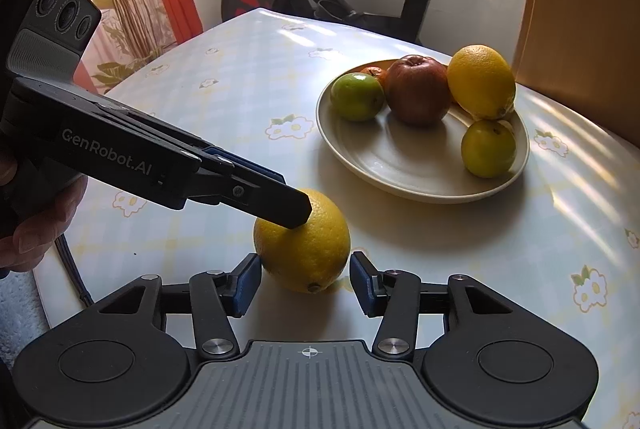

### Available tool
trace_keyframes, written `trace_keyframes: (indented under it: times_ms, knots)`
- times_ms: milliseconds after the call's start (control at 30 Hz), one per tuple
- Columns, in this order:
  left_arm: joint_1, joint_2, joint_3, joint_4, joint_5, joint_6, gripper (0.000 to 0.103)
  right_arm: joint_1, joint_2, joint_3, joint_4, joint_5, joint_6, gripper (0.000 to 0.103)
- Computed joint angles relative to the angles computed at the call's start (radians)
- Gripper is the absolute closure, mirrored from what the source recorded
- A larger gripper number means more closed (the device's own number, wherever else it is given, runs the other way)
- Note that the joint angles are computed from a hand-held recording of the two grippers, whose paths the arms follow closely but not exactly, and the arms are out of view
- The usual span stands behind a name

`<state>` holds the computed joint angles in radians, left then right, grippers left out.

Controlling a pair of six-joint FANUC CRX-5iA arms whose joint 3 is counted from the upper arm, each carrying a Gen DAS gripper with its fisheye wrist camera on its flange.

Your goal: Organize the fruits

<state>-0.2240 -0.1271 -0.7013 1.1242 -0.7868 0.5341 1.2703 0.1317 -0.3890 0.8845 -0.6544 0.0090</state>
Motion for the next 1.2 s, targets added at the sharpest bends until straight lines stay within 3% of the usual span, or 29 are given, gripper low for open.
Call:
trace_keyframes:
  times_ms: [200,400,733,1200]
  knots:
    - [-0.001,-0.001,0.0,-0.002,0.001,-0.002,0.064,0.001,0.002,0.0,0.005,0.001,0.002,0.059]
    - [0.004,0.0,0.001,0.014,-0.006,0.001,0.064,-0.006,-0.013,-0.052,0.134,0.015,-0.13,0.06]
    - [-0.021,0.006,0.024,0.044,0.025,-0.022,0.064,-0.025,-0.023,-0.076,0.253,-0.011,-0.222,0.06]
    - [-0.043,0.077,0.11,0.08,0.056,-0.055,0.065,-0.091,-0.002,-0.033,0.287,-0.02,-0.194,0.06]
